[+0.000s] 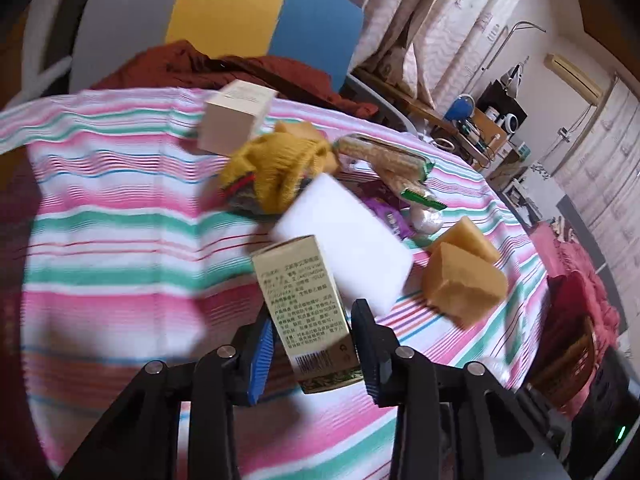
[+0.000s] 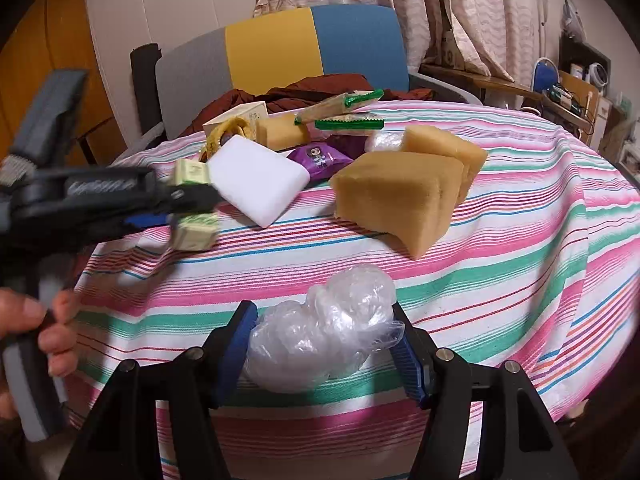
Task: Organize objects
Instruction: 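Hold the clear plastic bag in the right tool while the left tool grasps the green-white box, then carry the bag and box over the gold tray and open both tools to drop them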
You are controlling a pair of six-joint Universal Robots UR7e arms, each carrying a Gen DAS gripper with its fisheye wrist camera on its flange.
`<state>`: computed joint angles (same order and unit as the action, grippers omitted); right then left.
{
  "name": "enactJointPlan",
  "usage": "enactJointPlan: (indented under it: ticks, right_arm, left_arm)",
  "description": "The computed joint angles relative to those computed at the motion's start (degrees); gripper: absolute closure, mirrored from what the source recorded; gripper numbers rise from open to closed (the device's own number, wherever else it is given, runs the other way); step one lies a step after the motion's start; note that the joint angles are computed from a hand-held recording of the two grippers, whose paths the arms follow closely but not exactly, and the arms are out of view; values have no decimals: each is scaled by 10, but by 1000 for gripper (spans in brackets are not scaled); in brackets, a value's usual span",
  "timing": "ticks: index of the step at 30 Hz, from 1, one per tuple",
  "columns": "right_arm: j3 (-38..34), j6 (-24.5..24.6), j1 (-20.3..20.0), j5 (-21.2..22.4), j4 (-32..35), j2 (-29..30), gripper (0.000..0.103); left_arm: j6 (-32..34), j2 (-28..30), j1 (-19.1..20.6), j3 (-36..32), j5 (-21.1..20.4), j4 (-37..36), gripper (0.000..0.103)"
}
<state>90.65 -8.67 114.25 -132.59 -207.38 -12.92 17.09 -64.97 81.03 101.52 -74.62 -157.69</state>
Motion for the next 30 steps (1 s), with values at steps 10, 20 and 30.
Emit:
enactJointPlan:
  ticks: [10,20,30]
  right_arm:
    - [-16,25,13,36,55,3,39]
    - [-74,18,46,85,112,21,38]
    - [-208,-15,96,169,183,90,38]
  left_arm:
    - [30,-91,20,73,-32,-18,69]
    - [60,-188,49,98,-48,-17,69]
    - [59,-225,104,67,-4,-47,69]
